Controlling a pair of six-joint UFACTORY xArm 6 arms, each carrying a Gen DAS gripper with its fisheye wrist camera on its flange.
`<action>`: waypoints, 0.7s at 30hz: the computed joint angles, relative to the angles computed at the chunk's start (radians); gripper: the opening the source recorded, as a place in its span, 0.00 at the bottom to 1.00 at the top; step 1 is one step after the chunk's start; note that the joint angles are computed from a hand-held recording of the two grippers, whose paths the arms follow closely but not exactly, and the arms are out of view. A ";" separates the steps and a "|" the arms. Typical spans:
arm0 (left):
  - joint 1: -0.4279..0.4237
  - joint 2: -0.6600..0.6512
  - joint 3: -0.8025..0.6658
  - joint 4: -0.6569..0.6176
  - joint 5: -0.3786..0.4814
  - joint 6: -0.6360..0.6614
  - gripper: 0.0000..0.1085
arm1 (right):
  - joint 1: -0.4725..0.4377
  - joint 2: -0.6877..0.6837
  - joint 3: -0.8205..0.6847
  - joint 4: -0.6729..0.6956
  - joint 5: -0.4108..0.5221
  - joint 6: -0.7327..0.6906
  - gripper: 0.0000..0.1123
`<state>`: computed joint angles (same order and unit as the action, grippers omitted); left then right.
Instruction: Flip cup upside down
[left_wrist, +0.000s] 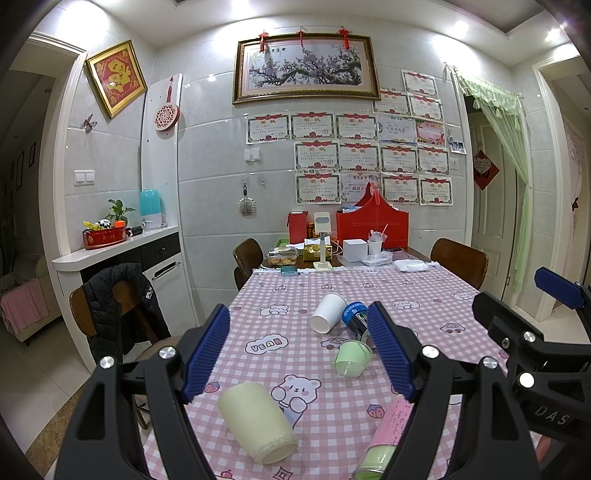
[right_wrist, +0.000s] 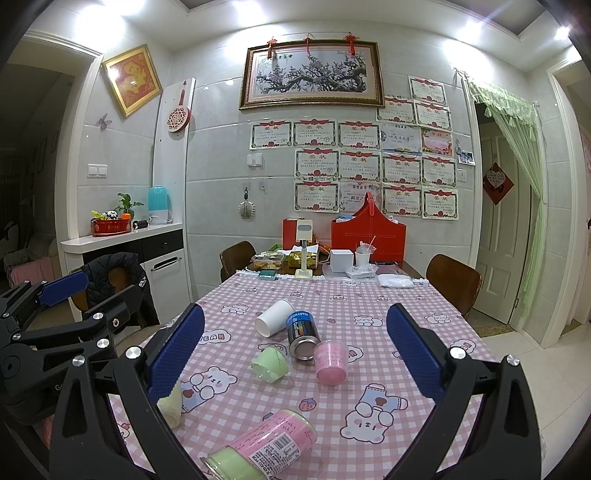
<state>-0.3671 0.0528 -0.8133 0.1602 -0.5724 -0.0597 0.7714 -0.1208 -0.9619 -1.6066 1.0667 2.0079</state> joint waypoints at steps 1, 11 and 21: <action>0.001 0.001 0.000 0.001 -0.001 -0.001 0.70 | 0.000 -0.001 0.001 -0.001 -0.001 0.001 0.85; -0.007 0.021 -0.014 -0.014 -0.009 0.010 0.70 | 0.001 0.000 0.000 -0.001 0.001 0.001 0.85; -0.006 0.027 -0.027 -0.012 0.001 0.008 0.70 | -0.017 -0.001 -0.003 -0.006 -0.017 -0.005 0.85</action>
